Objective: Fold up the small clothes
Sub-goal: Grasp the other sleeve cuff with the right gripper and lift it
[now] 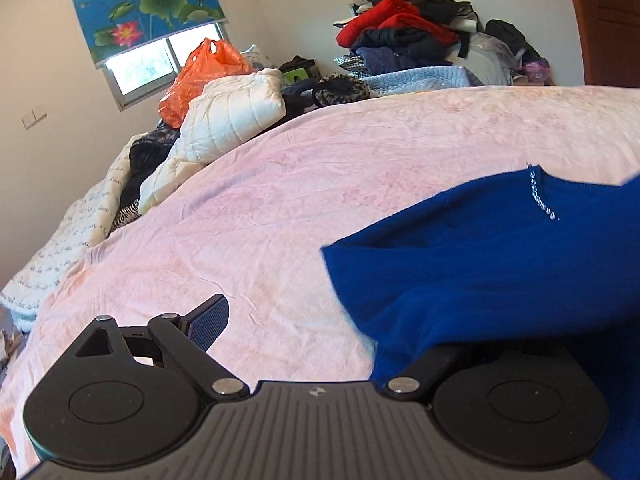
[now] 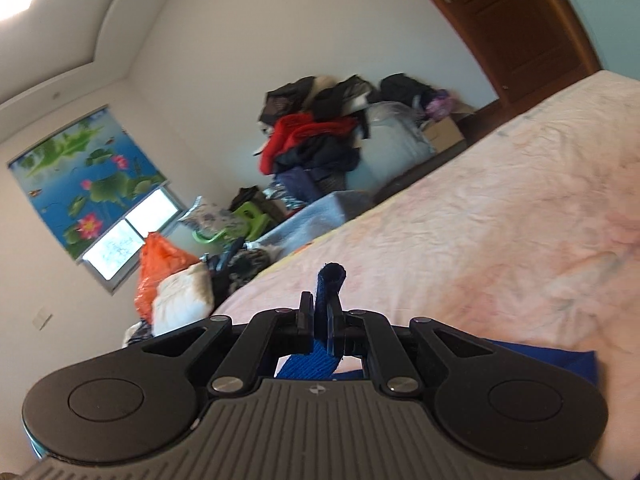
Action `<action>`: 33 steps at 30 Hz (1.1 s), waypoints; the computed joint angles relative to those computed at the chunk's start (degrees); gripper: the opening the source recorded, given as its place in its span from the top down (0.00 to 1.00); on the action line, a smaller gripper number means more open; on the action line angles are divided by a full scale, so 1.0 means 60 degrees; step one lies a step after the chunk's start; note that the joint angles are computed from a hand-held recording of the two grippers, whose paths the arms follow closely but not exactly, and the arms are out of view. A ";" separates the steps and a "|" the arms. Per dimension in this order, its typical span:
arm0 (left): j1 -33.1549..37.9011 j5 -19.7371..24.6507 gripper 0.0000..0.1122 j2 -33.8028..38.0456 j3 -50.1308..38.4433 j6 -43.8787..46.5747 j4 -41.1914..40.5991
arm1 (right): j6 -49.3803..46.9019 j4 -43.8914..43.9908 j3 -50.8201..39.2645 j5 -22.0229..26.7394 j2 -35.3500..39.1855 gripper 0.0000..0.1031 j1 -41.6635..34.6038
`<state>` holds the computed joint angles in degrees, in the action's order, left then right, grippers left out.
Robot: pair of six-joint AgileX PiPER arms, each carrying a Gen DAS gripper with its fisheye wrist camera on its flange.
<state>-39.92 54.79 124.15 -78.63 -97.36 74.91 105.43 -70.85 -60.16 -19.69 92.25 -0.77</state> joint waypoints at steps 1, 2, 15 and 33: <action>0.0008 -0.0045 0.15 -0.0043 0.0048 -0.0044 -0.0001 | -0.0569 0.0444 0.0254 0.0004 -0.0055 0.90 -0.0080; 0.0011 -0.0083 0.15 -0.0052 0.0079 -0.0031 0.0014 | -0.1133 0.0899 0.0531 -0.0012 -0.0100 0.90 -0.0157; 0.0194 -0.0915 0.11 -0.0464 0.1285 0.0516 0.0323 | -0.4231 0.3929 0.3176 -0.0477 0.0458 0.89 -0.0898; -0.0144 -0.2058 0.12 -0.2752 0.3459 -0.0438 0.0435 | -0.4556 0.3141 0.2934 0.0656 0.0426 0.84 -0.0653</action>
<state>-40.78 42.44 107.64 -57.88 -99.99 77.52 78.10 -52.01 -42.55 -15.75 94.81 -4.69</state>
